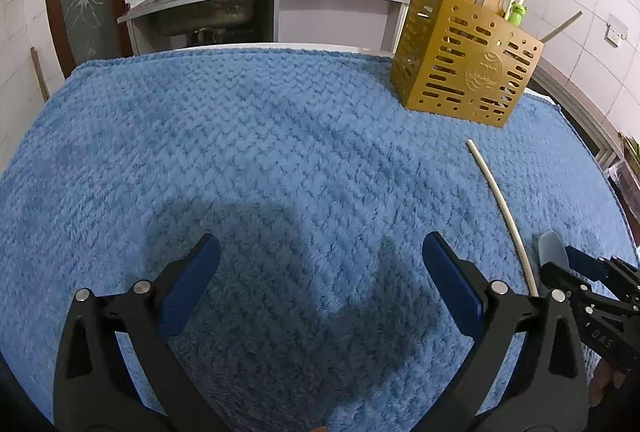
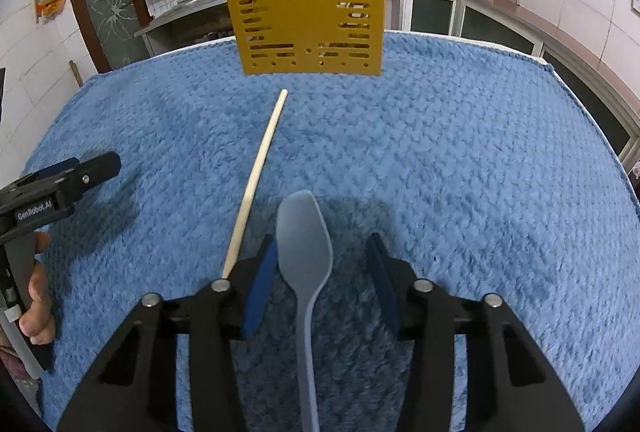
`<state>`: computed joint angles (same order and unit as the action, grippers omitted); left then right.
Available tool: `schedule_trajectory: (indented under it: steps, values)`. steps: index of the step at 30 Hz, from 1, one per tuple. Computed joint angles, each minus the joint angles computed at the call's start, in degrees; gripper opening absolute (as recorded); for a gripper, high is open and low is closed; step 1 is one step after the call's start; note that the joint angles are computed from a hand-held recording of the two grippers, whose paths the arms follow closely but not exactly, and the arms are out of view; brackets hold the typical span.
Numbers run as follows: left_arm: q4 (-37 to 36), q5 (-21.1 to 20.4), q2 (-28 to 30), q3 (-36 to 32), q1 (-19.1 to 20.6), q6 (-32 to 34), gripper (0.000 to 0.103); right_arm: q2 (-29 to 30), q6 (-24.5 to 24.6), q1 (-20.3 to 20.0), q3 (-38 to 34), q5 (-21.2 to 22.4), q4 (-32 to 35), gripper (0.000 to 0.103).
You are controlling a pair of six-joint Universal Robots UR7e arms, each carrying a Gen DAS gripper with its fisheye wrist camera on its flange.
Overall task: Organize utensils
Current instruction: 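Close the right tool on the grey spatula handle while the left tool approaches the chopstick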
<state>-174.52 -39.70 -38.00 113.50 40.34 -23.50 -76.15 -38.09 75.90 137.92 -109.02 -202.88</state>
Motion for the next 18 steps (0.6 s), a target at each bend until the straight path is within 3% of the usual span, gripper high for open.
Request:
schedule_trajectory:
  steps: [5,7,12,18]
  values:
    - [2.36,-0.27,0.31,-0.96,0.07,-0.92,0.098,-0.38,0.20,-0.38,-1.26,0.88,2.39,0.027]
    - [3.20,-0.10,0.48,-1.31,-0.06,-1.26,0.098,-0.65,0.08,-0.88,-1.55,1.95,2.83,0.015]
    - [4.26,-1.02,0.78,-2.34,-0.57,-1.53,0.098,-3.13,-0.16,-2.52,-2.49,5.76,7.92,0.009]
    - [5.76,-3.28,2.34,-5.37,-1.01,-1.97,0.098,-3.83,-1.69,-2.88,-5.38,5.70,9.67,0.006]
